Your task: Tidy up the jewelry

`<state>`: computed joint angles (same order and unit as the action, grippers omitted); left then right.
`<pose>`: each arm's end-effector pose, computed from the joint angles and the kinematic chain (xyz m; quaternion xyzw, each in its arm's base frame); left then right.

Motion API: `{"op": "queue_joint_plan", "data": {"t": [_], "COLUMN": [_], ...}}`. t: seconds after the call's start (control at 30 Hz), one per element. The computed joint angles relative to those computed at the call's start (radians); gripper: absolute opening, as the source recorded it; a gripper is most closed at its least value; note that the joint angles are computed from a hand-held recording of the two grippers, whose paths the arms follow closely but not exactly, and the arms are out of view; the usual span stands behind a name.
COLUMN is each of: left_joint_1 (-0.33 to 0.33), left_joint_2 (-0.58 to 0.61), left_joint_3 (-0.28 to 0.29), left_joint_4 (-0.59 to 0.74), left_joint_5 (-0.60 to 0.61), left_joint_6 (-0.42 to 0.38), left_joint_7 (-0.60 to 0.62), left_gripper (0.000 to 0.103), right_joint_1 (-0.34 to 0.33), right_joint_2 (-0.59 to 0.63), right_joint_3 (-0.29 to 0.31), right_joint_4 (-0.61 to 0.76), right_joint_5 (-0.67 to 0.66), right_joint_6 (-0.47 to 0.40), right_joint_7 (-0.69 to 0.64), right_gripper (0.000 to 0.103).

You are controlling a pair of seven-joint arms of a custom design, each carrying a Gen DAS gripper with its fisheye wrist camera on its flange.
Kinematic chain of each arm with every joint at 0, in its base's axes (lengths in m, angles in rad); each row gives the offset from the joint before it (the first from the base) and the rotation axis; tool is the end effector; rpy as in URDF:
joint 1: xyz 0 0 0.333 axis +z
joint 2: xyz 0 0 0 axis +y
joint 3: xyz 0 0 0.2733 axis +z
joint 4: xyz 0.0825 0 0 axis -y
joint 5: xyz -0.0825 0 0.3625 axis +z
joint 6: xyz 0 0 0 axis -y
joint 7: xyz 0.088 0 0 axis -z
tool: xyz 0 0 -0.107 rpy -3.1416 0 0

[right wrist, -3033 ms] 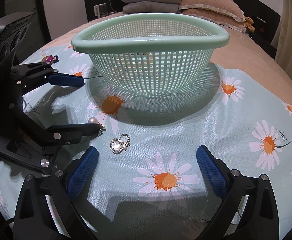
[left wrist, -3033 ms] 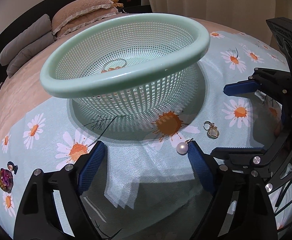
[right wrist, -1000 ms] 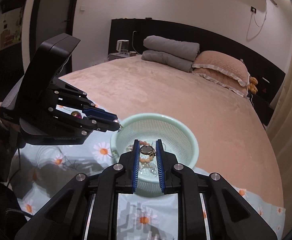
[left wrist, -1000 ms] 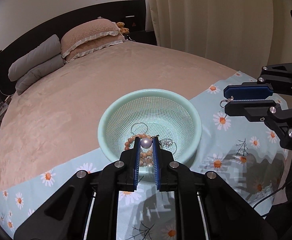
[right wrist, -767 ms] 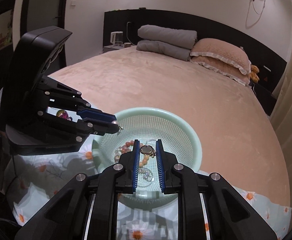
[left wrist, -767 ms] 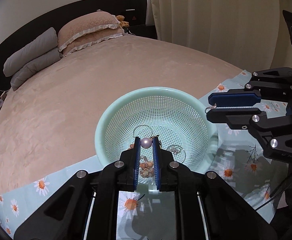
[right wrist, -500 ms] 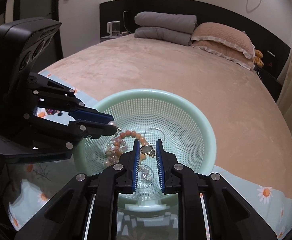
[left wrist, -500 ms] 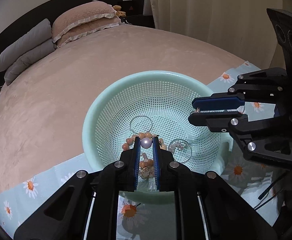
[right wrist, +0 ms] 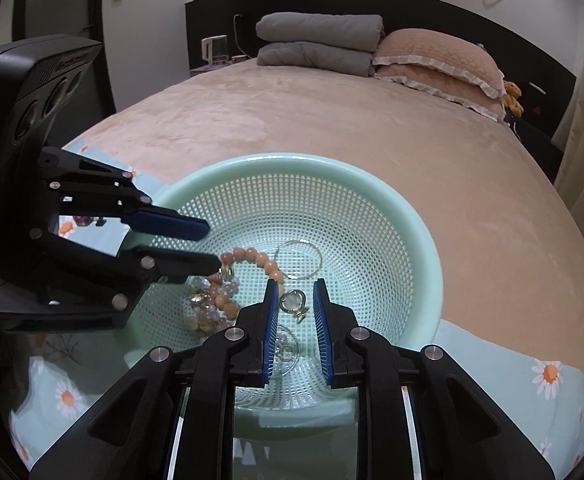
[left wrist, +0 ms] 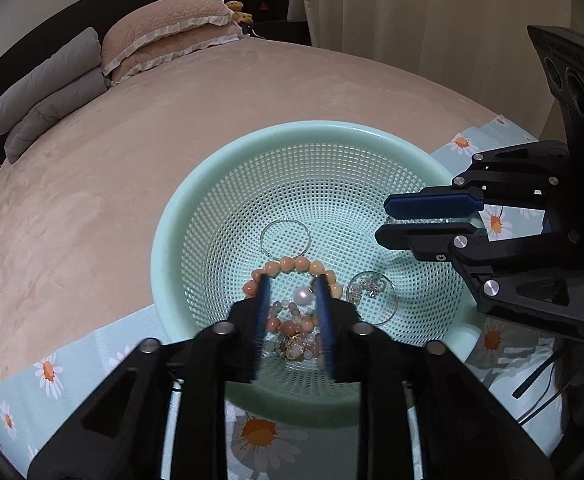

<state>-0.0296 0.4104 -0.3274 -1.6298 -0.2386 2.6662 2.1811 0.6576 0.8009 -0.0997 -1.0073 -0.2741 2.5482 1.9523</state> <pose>0.6468 -0.2012 0.4359 -0.3871 0.8565 -0.3022 0.1591 0.6279 0.4322 0.4401 -0.7701 0.5087 -0.2442 0.2974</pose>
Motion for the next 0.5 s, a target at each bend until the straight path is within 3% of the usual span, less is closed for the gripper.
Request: {"op": "queue_joint_plan", "data": {"t": [0.03, 0.07, 0.1, 0.2, 0.5], "left_joint_1": [0.000, 0.003, 0.008, 0.012, -0.027], "left_joint_2": [-0.015, -0.032, -0.048, -0.107, -0.355], "left_joint_3": [0.002, 0.000, -0.002, 0.006, 0.070], "left_joint_4": [-0.020, -0.040, -0.054, -0.104, -0.284], "left_joint_5": [0.000, -0.005, -0.011, -0.023, -0.058], "left_joint_6": [0.024, 0.044, 0.053, 0.086, 0.133], "left_joint_7": [-0.004, -0.003, -0.002, -0.016, -0.029], "left_gripper": [0.061, 0.070, 0.072, 0.086, 0.097], "right_joint_1": [0.010, 0.022, 0.036, 0.064, 0.108], "right_joint_2": [-0.011, -0.038, -0.056, -0.112, -0.316], "right_joint_3": [-0.017, -0.036, -0.055, -0.085, -0.063], "right_joint_4": [-0.015, -0.057, -0.081, -0.142, -0.296], "right_joint_5": [-0.012, -0.033, -0.057, -0.132, -0.341], "right_joint_6": [0.006, 0.027, 0.035, 0.045, 0.011], "right_joint_7": [0.027, 0.060, 0.093, 0.171, 0.320], "right_gripper": [0.030, 0.042, 0.053, 0.058, 0.080]}}
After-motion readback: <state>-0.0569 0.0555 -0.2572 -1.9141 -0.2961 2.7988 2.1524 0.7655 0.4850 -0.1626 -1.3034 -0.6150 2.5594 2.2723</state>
